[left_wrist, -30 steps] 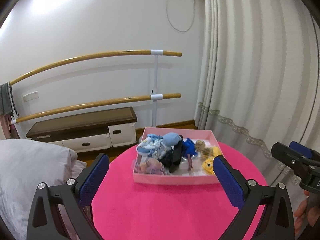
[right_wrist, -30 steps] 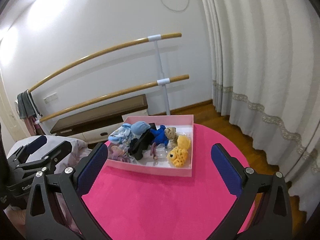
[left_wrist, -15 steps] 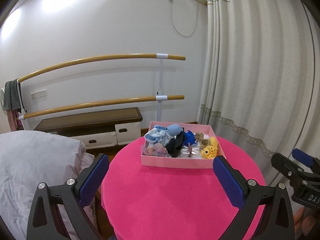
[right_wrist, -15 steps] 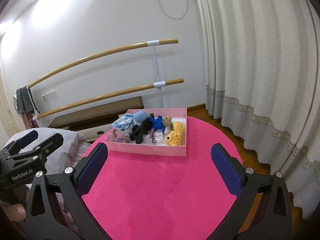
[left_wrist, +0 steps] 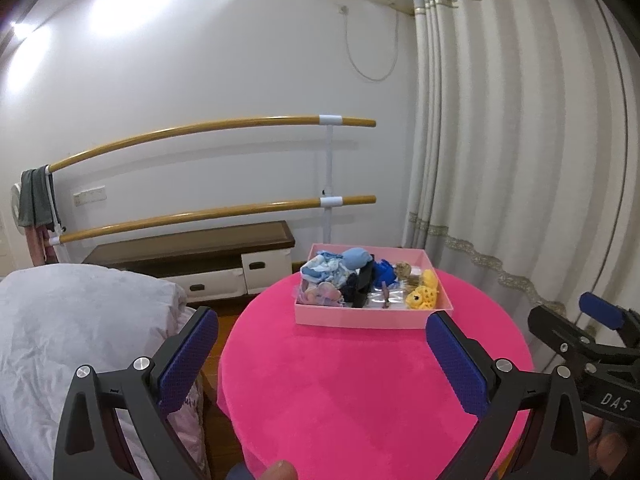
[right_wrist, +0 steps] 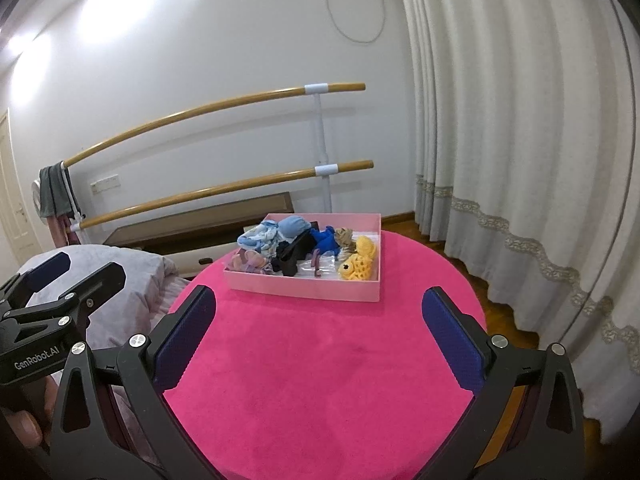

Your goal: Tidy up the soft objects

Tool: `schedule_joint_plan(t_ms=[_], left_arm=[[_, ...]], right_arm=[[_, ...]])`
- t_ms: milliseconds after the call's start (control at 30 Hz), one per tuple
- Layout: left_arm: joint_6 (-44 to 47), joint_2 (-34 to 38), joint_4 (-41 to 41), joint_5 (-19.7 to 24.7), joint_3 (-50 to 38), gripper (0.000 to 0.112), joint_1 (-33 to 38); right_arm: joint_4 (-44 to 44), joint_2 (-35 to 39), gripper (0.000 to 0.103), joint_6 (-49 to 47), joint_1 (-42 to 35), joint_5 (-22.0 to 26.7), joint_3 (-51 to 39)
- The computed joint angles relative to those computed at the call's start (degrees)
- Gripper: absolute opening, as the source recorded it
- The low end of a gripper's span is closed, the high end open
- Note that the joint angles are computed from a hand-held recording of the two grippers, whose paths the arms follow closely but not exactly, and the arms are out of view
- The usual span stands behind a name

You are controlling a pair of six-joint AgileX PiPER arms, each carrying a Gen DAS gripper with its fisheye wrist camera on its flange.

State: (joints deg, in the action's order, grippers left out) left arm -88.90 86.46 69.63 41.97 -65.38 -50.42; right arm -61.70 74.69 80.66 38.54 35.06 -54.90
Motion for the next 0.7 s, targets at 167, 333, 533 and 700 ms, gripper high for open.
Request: schedule_joint_plan(t_ms=[167,333,533,700], left_arm=[[0.7,-0.7,-1.3,-0.7,0.2,0.103,0.5],[2.8,-0.8,-2.9,-1.8,-0.4,0.103,1.6],[4.6,-1.5,-4.7,-4.2,-0.3,0.103,3.0],[5.1,-1.9,-5.0,-4.9,0.0,0.103,3.6]], right_arm=[[-0.5,0.0,0.103,0.5,0.0,0.1,0.1],[-0.9,0.2,0.103,0.8,0.2,0.4,-0.2],[-0.7,0.1,0.103,0.2,0.0,0.5,-0.3],[-0.7,0.2,0.103,0.3,0.1,0.5,-0.4]])
